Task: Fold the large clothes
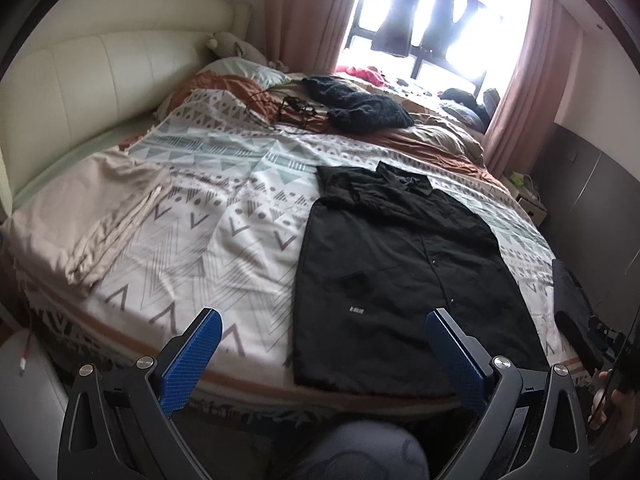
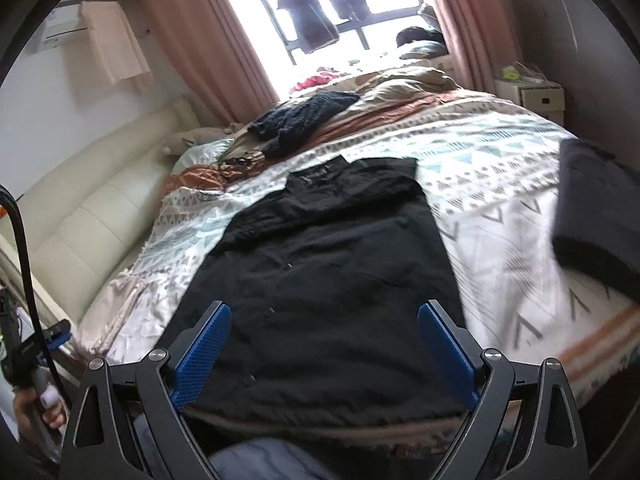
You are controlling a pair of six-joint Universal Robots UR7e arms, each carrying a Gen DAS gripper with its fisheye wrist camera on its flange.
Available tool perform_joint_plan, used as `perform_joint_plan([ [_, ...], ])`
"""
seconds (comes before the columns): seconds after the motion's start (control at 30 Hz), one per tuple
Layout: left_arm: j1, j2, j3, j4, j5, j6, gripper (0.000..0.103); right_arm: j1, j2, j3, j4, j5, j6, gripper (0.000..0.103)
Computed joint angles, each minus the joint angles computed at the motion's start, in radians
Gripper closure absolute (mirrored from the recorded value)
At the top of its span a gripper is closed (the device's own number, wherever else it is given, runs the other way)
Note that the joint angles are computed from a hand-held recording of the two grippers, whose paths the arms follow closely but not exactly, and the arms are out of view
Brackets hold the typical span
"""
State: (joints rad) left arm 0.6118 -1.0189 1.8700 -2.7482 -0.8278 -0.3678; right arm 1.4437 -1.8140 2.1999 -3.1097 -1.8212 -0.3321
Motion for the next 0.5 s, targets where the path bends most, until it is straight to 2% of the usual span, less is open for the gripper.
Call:
perform_joint_plan([
  [0.27, 0.049, -0.017, 0.071, -0.045, -0.018, -0.051, 0.001, -0.119, -0.072, 0.066, 0.033, 0.03, 0.019, 0.008],
  [0.4, 0.085, -0.002, 0.079, -0.047, -0.03, -0.077, 0.01, -0.185, -0.066, 0.082, 0.021, 0.04, 0.027, 0.008],
  [0.5, 0.112, 0.015, 0.073, -0.035, -0.047, -0.087, 0.015, -0.243, -0.065, 0.1, 0.02, 0.083, 0.047, 0.009],
])
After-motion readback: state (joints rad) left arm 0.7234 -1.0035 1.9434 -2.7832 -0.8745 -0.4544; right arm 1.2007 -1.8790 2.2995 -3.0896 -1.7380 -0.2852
